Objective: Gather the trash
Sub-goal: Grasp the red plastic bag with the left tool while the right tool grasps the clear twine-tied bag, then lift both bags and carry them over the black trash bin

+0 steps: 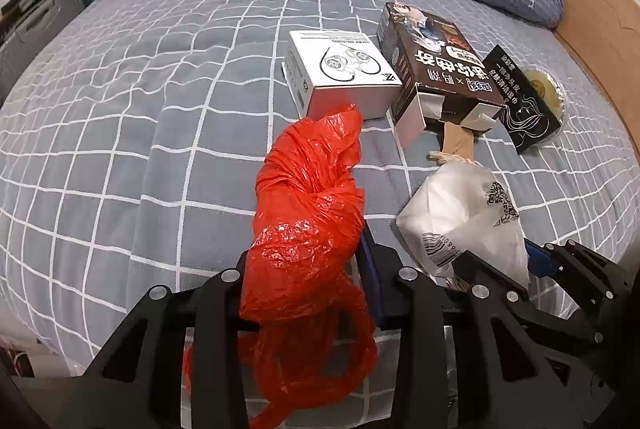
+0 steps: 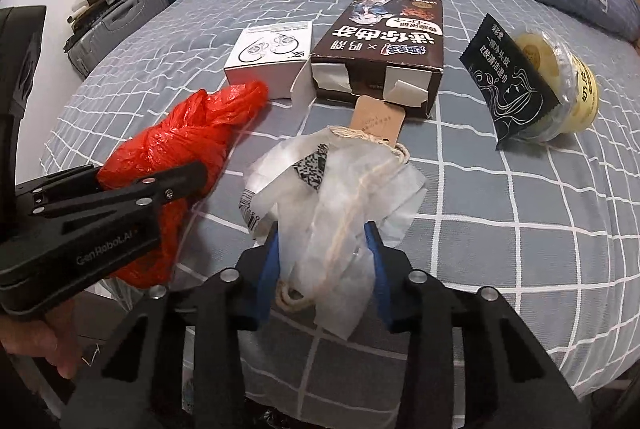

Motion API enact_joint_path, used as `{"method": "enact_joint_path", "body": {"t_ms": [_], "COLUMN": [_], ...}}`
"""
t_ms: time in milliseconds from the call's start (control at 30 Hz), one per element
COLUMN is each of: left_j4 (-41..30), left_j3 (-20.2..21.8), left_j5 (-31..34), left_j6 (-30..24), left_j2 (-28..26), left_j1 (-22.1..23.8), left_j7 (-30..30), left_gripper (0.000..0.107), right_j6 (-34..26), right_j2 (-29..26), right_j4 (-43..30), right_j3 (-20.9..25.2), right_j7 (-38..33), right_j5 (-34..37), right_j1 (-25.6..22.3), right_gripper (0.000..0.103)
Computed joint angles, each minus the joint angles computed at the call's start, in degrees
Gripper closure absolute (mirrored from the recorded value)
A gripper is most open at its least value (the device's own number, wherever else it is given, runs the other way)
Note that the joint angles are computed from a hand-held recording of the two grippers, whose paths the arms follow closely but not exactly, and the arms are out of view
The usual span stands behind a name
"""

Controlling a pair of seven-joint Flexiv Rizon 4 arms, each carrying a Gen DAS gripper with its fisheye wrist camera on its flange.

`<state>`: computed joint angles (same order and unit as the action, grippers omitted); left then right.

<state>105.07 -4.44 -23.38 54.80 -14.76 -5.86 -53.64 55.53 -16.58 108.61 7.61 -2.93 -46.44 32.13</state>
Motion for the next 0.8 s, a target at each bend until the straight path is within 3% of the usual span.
{"method": "enact_joint_path", "body": {"t_ms": [800], "left_j4": [6.96], "left_j3": [1.92], "left_j5": [-4.77], "left_j6": [-0.47], "left_j2": [9.44], "left_j1": [-0.52], "left_j7": [1.42], "left_gripper": [0.072], "right_j6": [-8.23], "right_j2": [7.48], "right_j4": [3.64], "right_j3": [3.88], "right_j7": [7.14], "right_j5": [-4.39], "right_j1": [-0.16], "right_gripper": [0.067]}}
